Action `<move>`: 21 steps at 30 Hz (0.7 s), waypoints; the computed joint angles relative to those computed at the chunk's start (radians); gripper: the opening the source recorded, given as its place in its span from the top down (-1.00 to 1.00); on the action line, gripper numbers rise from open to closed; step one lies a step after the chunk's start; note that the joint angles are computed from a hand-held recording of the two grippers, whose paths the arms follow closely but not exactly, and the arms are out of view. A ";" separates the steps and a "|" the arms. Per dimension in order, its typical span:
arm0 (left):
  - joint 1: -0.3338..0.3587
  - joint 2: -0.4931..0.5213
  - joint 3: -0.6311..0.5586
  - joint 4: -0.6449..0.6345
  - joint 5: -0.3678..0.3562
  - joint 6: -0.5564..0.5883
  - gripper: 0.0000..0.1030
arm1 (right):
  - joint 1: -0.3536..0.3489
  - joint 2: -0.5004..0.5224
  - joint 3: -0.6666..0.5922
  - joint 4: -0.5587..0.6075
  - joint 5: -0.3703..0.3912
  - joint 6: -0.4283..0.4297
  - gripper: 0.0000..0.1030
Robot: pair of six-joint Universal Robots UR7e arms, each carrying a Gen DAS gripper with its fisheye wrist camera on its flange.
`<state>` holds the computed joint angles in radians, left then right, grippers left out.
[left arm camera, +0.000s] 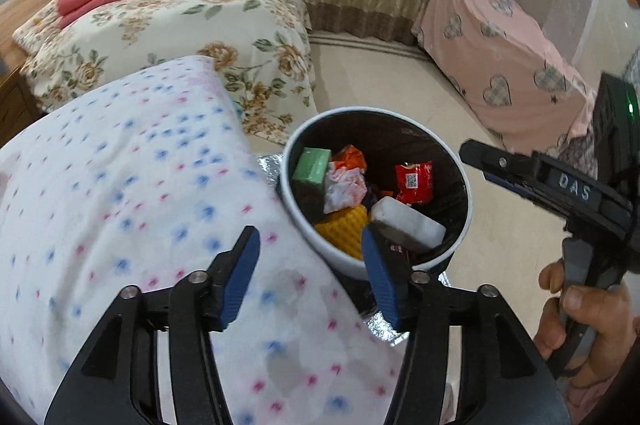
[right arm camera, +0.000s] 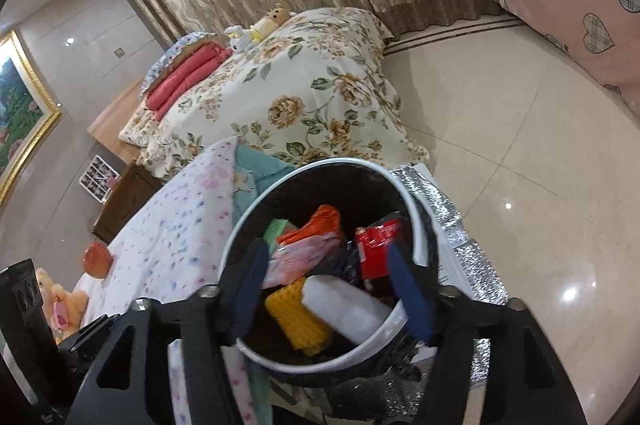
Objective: Collect trash
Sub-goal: 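Withdraw both open tools from the bin back over the bed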
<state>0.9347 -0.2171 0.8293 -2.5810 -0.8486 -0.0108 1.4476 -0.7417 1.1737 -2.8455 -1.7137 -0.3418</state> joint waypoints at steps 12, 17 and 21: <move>-0.023 -0.191 0.419 -0.406 0.088 -0.043 -0.33 | 0.034 -0.076 0.245 -0.212 0.043 -0.060 -0.58; -0.037 -0.244 0.550 -0.575 0.154 -0.038 -0.45 | 0.046 -0.081 0.314 -0.297 0.066 -0.114 -0.67; -0.052 -0.252 0.597 -0.706 0.238 0.014 -0.61 | 0.058 -0.078 0.335 -0.306 0.072 -0.165 -0.68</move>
